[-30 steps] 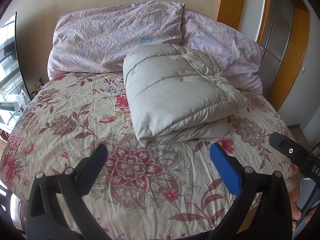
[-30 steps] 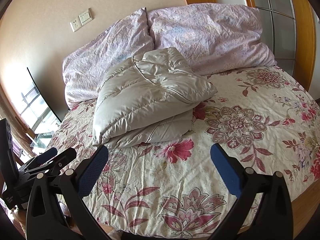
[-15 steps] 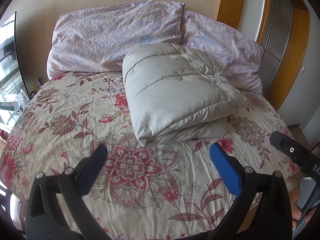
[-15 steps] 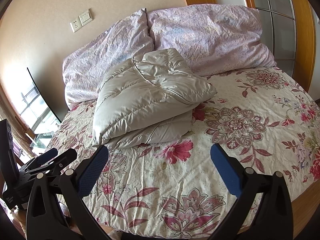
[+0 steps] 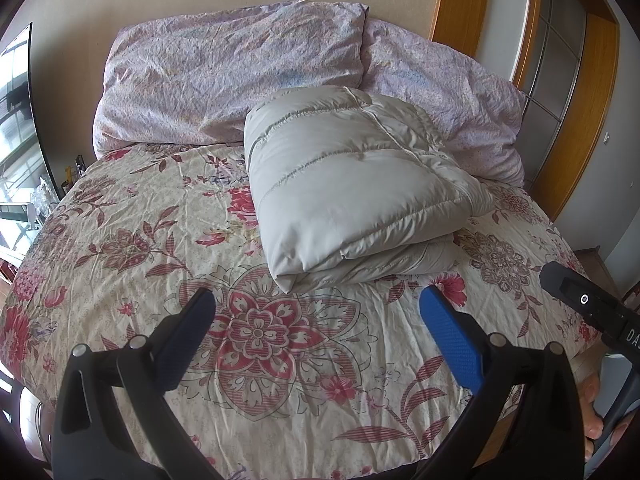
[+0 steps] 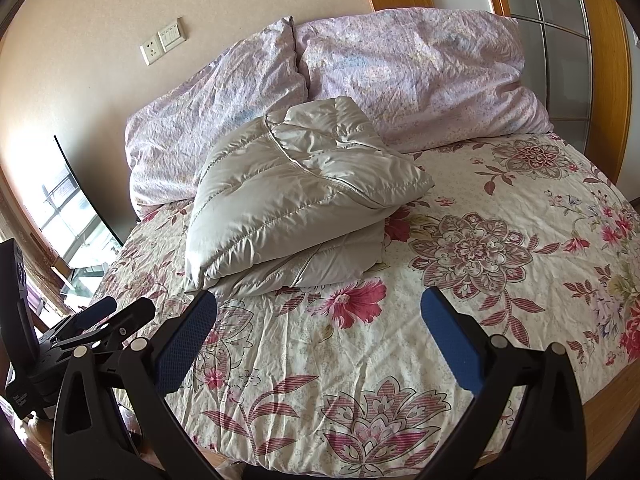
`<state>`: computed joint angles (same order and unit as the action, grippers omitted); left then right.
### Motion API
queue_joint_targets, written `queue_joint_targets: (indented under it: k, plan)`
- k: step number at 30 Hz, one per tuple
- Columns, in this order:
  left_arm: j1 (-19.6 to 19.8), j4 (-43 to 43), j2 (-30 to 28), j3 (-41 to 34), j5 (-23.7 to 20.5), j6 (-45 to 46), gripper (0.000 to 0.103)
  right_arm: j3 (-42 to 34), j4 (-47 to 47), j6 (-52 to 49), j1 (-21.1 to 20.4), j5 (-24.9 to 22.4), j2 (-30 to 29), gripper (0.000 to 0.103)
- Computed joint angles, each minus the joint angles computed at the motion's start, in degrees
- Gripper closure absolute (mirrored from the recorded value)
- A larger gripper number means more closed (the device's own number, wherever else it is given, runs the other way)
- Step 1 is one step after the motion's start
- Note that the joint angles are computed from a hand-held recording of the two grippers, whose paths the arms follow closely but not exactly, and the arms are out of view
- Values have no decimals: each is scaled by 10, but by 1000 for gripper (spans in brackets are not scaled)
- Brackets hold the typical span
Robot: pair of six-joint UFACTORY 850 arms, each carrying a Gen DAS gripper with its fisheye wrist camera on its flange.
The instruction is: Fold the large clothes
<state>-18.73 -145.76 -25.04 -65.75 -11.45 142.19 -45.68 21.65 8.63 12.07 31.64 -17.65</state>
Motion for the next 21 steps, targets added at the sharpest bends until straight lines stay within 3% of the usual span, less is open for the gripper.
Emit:
queue_joint_targets:
  k: [21]
  plan:
    - [1,29,-5,-3,-2,-26,2,-1,0,1,0,0,-1,1]
